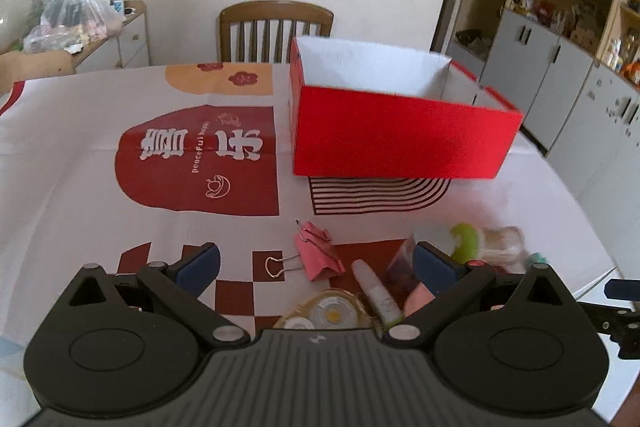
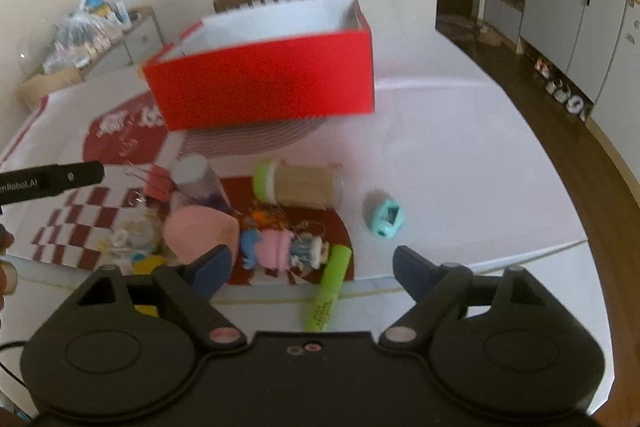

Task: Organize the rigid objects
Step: 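Grasp the pink binder clip with the left tool while the right tool grasps the lime-green highlighter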

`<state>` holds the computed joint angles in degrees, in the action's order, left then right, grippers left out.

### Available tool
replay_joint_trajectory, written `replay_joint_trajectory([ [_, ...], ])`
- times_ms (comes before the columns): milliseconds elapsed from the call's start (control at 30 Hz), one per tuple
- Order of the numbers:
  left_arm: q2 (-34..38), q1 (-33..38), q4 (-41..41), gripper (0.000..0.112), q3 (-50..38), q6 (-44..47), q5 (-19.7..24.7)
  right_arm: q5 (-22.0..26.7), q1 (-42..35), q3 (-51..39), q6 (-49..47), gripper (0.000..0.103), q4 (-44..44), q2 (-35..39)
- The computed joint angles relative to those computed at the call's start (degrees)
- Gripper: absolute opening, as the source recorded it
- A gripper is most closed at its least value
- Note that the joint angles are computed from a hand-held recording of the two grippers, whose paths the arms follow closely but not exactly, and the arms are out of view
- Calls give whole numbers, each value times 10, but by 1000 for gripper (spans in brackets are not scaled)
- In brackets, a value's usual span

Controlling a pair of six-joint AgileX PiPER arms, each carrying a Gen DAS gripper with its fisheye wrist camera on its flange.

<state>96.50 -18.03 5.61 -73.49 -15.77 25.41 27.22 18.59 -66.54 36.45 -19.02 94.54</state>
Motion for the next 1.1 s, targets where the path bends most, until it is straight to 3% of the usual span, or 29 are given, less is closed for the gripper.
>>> replay_joint_trajectory([
  [233,77,5,36,103,-34,22,-39,15,-11,-32,-38,73,27,59],
  [367,120,10,53,101,-64,19,-27,29,-14,-51,-58,64,38,87],
  [467,140,14,42,93,-82,36,-19,37,-17,-64,-76,57,53,100],
  [633,156,8,64,88,-92,24,-27,52,-16,-82,-89,52,61,119],
  [733,166,4,74,80,-99,18,-24,63,-14,-91,-96,41,66,127],
  [867,175,-7,128,79,-103,-35,-20,69,-10,-93,-88,36,54,130],
  [1100,187,-25,167,64,-117,-81,-10,84,2,-103,-53,22,14,137],
])
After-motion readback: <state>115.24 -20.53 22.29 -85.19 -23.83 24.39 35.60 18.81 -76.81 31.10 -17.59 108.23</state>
